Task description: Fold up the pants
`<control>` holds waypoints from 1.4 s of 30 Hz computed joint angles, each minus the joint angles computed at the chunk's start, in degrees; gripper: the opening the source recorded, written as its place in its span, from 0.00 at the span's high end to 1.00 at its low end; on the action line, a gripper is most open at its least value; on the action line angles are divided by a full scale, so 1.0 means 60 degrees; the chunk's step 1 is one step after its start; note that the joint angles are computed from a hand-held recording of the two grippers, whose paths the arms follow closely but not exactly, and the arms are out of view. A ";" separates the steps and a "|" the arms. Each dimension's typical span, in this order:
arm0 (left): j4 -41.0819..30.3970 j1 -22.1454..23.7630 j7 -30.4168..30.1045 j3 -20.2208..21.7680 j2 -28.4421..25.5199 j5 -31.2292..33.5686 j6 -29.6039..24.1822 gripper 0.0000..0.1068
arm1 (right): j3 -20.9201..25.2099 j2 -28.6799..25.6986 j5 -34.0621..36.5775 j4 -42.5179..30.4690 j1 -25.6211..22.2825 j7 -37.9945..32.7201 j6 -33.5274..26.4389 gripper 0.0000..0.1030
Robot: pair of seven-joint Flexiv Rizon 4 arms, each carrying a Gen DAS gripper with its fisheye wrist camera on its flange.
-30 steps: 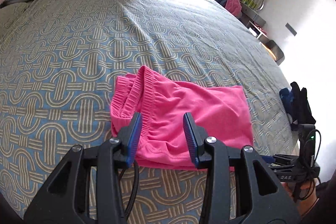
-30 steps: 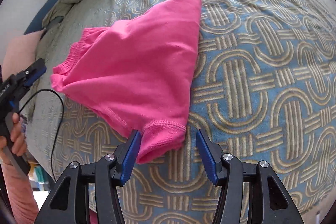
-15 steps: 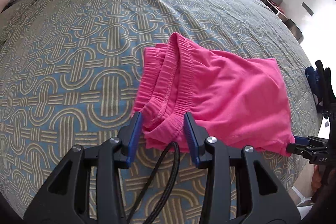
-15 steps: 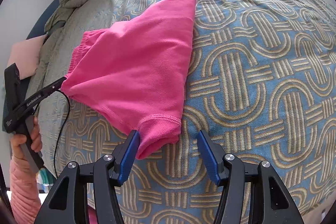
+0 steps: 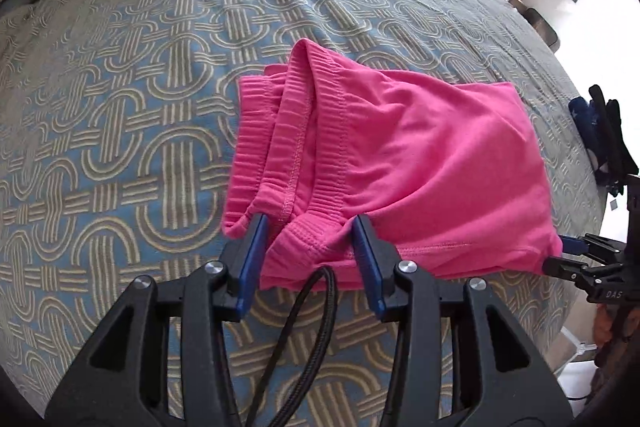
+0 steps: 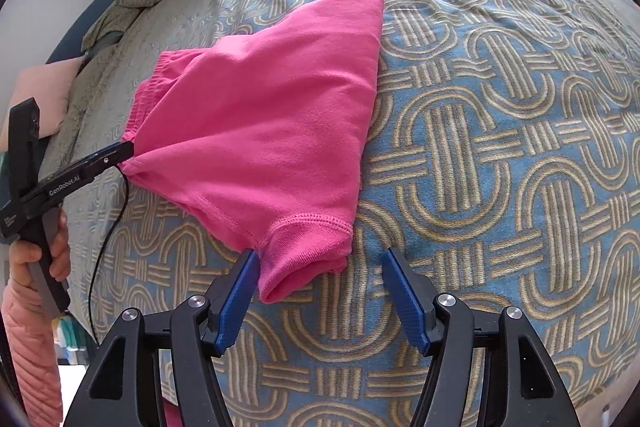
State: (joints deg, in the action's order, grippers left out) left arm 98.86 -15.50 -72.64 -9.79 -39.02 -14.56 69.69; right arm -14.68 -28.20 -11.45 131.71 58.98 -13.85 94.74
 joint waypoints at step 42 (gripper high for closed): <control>-0.3436 -0.1095 -0.1307 0.1289 -0.1551 0.1519 -0.1259 0.59 | 0.1776 0.0201 0.0724 0.0057 -0.1919 -0.0314 0.0366 0.34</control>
